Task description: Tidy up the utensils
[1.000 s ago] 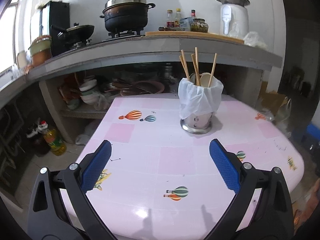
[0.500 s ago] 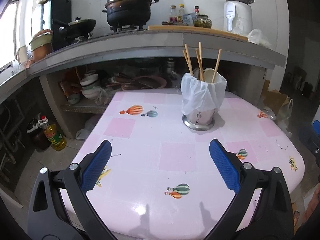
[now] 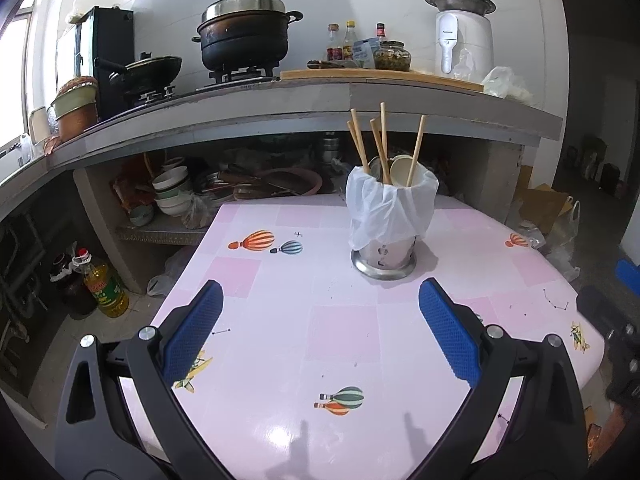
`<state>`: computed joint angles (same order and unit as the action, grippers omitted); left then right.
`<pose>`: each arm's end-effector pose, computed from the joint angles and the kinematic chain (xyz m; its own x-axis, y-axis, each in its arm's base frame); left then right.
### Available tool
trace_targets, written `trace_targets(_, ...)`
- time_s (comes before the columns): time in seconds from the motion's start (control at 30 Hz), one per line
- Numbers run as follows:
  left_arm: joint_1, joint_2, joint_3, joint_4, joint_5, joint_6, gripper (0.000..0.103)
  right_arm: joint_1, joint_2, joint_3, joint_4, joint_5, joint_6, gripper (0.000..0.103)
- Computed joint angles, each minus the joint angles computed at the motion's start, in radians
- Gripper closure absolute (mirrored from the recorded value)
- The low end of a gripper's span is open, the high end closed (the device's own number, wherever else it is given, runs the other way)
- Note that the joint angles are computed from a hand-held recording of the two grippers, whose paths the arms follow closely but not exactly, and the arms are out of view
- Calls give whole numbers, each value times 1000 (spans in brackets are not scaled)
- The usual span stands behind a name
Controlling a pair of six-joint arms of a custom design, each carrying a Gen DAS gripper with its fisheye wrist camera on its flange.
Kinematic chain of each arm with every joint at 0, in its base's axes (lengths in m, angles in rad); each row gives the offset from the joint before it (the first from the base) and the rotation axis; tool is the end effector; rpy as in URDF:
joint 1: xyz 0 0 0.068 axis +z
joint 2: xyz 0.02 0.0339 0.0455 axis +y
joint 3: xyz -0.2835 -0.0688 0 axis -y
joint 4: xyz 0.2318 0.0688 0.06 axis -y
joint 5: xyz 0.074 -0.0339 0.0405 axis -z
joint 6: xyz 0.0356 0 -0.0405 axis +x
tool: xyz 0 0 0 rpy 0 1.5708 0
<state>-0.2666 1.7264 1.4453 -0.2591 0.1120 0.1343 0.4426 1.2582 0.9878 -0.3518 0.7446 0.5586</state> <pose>0.3820 -0.1085 0.3307 -0.4442 0.2593 -0.8576 0.4175 0.9068 0.0579 0.2395 0.0868 0.3208 -0.3498 0.2655 -0.8984 0.4340 0.8958 0.0957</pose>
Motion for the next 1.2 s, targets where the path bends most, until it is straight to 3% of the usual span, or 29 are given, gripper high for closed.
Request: trace_targets(1.2, 13, 12, 16, -22, 16, -37, 8, -38, 16, 37, -72, -44, 22, 6)
